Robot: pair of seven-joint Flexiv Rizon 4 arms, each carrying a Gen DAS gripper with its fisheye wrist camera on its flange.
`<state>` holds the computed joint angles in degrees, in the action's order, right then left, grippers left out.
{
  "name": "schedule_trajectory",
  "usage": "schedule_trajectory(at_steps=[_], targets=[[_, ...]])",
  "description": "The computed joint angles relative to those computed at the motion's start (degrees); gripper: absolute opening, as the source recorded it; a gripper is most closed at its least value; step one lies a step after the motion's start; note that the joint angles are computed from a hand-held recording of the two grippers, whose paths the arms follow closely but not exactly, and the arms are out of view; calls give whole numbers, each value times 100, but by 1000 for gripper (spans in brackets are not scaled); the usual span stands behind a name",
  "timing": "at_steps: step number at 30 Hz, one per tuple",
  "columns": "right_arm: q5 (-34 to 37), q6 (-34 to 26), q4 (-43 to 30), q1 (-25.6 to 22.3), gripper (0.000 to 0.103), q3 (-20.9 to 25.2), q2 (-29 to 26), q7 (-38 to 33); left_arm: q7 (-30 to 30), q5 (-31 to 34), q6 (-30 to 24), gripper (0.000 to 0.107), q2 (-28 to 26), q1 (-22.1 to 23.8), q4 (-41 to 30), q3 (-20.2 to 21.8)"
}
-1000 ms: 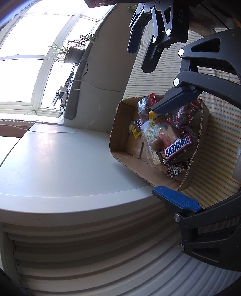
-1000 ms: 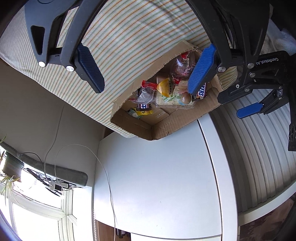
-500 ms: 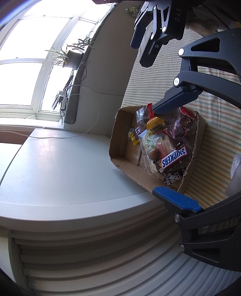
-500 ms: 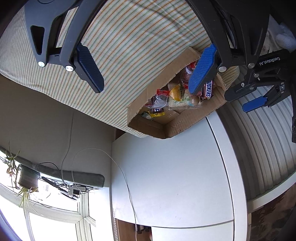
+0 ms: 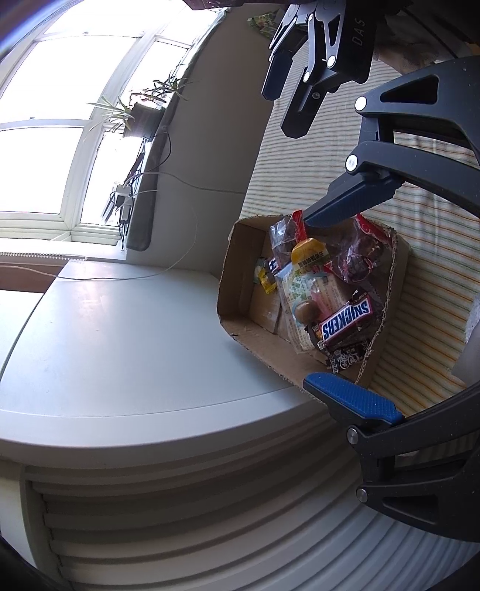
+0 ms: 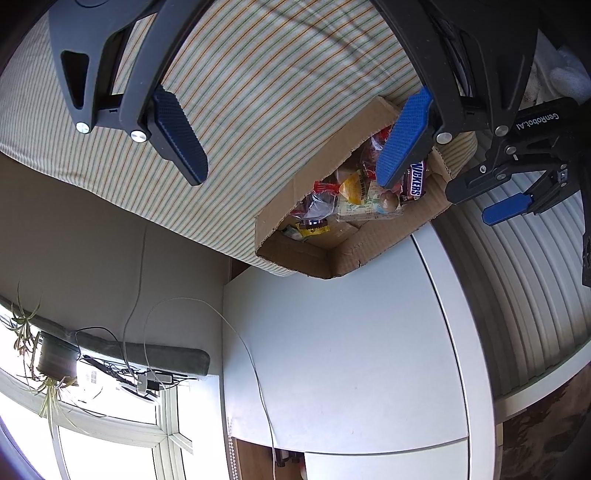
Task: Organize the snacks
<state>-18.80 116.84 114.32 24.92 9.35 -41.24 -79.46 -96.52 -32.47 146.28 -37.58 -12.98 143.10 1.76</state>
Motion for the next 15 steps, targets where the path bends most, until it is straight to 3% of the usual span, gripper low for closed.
schedule_trajectory(at_steps=[15], targets=[[32, 29, 61, 40, 94, -5, 30, -81, -97, 90, 75, 81, -1, 41, 60, 3]])
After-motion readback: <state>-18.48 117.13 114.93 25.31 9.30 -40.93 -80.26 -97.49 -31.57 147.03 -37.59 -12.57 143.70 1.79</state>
